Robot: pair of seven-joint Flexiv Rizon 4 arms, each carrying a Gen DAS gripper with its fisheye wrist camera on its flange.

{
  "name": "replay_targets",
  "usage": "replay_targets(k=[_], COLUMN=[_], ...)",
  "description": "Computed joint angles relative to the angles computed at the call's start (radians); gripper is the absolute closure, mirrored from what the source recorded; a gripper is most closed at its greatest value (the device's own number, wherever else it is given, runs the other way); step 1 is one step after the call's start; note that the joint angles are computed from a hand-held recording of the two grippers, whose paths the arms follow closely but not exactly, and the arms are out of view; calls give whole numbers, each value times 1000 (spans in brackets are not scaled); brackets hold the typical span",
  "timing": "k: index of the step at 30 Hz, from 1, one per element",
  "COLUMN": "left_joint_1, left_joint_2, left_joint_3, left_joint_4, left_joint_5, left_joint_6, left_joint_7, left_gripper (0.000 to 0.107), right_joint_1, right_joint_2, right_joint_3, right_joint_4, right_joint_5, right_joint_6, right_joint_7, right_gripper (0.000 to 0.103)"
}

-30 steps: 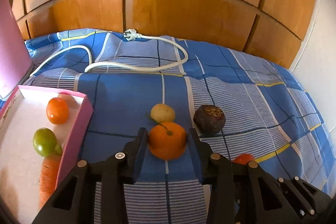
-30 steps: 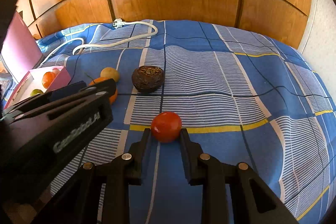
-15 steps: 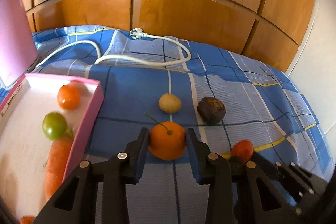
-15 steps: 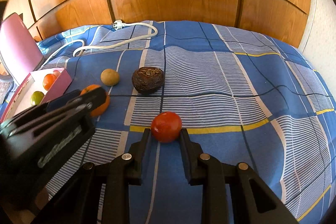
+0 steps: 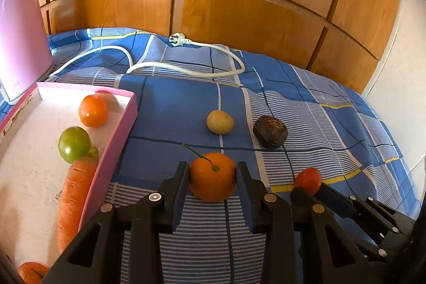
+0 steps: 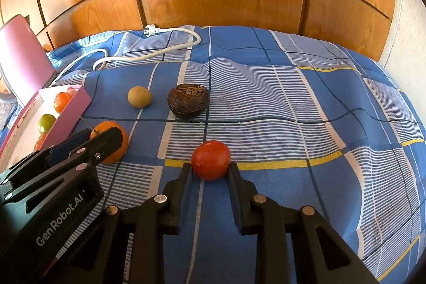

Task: Organize fruits
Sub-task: 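Carry the tangerine and tomato over the pink tray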

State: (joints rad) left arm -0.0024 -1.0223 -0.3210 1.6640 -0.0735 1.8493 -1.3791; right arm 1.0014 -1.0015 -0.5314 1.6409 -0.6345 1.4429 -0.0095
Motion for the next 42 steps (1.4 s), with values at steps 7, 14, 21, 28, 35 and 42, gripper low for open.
replay_targets(k=[7, 14, 21, 28, 35, 42], left_joint_1=[10, -40, 81, 70, -9, -49], left_joint_2=[-8, 2, -11, 32, 86, 118], left_joint_3=[-13, 44, -81, -47, 65, 122], left_joint_4=[-18, -16, 39, 115, 195, 280], left_joint_5=[-15, -51, -2, 35, 37, 55], left_joint_6=[-66, -53, -10, 37, 91, 171], left_joint_7=[4, -2, -18, -48, -65, -65], left_gripper=[65, 69, 70, 70, 70, 70], right_joint_1=[8, 17, 29, 49, 59, 86], right_joint_2=[-3, -6, -13, -22, -28, -30], right_joint_3=[-10, -22, -36, -54, -48, -46], right_joint_4=[5, 10, 16, 21, 22, 31], right_joint_5=[10, 26, 64, 113, 171, 227], right_joint_6=[13, 25, 48, 67, 97, 111], right_joint_7=[0, -3, -17, -40, -101, -152], right_gripper=[76, 76, 76, 77, 77, 77])
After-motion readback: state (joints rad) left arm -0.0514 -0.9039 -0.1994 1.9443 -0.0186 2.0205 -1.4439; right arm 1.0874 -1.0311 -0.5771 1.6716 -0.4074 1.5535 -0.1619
